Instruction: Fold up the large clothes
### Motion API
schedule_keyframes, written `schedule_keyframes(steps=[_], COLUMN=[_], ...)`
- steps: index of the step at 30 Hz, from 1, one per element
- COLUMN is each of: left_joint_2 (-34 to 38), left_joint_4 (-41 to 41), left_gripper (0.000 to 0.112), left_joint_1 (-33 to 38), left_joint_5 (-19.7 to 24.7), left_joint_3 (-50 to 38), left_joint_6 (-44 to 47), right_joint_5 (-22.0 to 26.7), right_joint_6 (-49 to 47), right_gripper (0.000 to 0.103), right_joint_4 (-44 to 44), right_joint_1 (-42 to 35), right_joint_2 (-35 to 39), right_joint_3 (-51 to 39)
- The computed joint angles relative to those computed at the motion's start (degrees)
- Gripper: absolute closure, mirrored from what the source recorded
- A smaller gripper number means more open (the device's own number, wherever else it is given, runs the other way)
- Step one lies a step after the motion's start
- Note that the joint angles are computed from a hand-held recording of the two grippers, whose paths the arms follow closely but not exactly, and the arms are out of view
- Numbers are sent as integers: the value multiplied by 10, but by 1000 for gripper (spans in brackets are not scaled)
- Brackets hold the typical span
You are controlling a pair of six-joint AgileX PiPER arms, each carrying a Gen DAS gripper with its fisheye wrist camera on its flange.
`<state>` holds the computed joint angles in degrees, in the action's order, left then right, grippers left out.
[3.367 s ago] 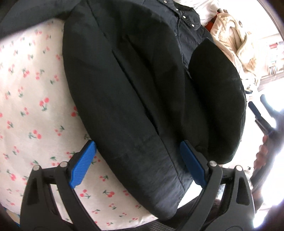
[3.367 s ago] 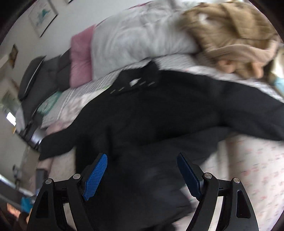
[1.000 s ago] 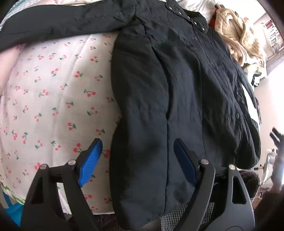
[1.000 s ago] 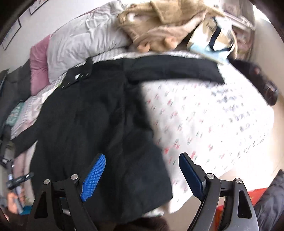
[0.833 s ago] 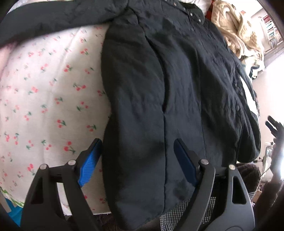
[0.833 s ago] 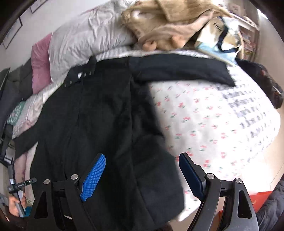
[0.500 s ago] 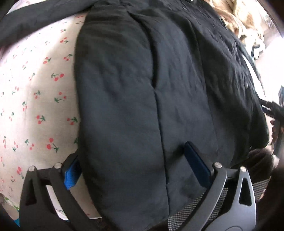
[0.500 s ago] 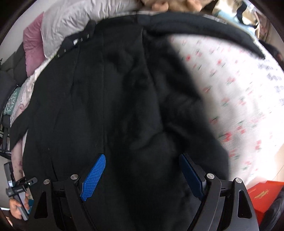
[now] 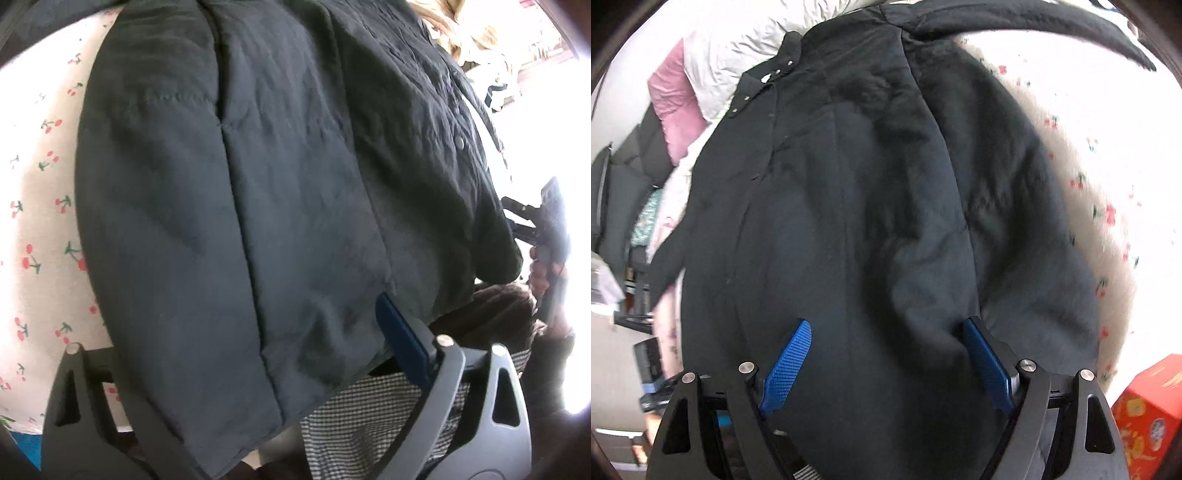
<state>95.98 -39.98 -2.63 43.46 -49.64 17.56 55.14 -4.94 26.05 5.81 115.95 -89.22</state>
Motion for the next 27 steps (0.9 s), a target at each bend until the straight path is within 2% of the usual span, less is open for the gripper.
schedule_keyframes(steps=[3,6,7,8,11,14,17,19,21,23,25,27], left_joint_2=[-9,-17,-20,-23,-48,-116,-189,-215,-225,-214,-204,-205], left_joint_4=[20,34,35,32,-63,-99,-139,-151,-71,44,159,225], left_gripper=[27,45,63,88,96,98,98,97,90,61,56,53], left_joint_1=[-6,-1,0,5,64,99,164,204,191,134,85,62], left_joint_5=[-1,0,0,6,50,74,109,132,122,72,36,34], left_joint_3=[4,5,9,8,14,5,-18,-30,-43,-33,-1,14], left_joint_6=[-21,-37,-39,-43,11,25,38,37,-35,-111,-189,-224], right_joint_5=[-4,-15,-14,-16,-15,0,29,20,7,15,37,43], right_joint_6=[-27,-59,-58,-58,-116,-159,-204,-189,-154,-110,-104,-113], right_gripper=[38,61,77,89,95,99,101,101,100,95,79,76], right_joint_4=[16,45,45,48,114,170,249,230,152,69,25,-13], right_joint_1=[-15,-39,-42,-48,-73,-97,-139,-153,-155,-145,-130,-101], right_joint_2=[-16,-21,-18,-22,-56,-110,-164,-199,-217,-224,-217,-215], right_joint_3=[23,54,52,56,75,71,43,12,-12,-14,-1,44])
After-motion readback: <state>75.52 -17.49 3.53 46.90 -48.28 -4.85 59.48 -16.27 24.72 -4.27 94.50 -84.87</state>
